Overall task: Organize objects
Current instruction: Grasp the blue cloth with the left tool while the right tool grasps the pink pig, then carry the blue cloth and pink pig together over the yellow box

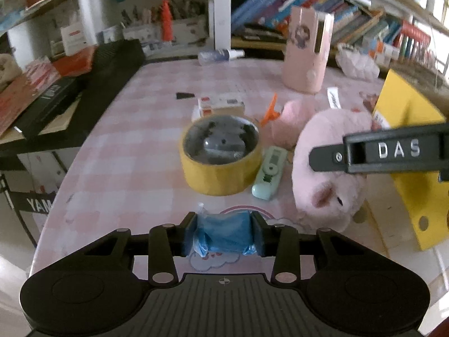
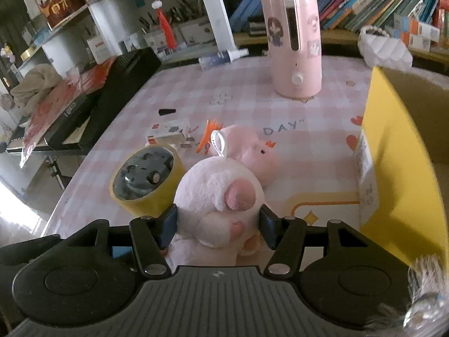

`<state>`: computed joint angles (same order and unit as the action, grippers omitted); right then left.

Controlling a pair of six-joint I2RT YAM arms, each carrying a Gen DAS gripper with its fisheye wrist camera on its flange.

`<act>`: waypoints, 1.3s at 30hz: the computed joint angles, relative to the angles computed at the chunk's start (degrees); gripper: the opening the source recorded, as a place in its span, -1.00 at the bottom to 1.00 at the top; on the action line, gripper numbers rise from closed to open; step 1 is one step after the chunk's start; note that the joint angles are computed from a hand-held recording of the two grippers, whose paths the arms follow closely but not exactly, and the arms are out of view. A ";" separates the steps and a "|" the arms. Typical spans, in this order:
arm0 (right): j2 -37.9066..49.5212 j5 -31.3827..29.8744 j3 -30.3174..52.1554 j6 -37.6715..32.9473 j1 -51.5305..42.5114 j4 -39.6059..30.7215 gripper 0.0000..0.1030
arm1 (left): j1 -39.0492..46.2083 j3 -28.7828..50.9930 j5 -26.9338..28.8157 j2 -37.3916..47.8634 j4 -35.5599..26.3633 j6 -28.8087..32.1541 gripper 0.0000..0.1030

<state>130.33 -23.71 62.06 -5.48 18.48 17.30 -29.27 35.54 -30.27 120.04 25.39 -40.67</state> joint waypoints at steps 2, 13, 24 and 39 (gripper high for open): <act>-1.86 0.10 -2.89 -0.14 -0.08 2.12 0.10 | -1.00 -2.35 -0.93 -2.30 0.68 -1.39 -0.25; -14.49 -1.58 -22.31 -0.84 -0.99 12.78 0.10 | -13.12 -13.28 -8.76 -16.84 -3.30 -12.10 -0.25; -27.97 -1.96 -42.20 -3.53 -6.10 18.02 0.10 | -28.74 -14.38 -14.33 -22.02 -14.71 -22.48 -0.25; -36.26 -7.11 -60.03 -9.30 -27.59 23.44 0.11 | -41.20 -8.49 -15.22 -16.38 -14.12 -20.48 -0.25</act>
<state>94.07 -30.81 2.02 -14.78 -9.11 40.75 -70.47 27.05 -45.49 103.66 11.26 -61.15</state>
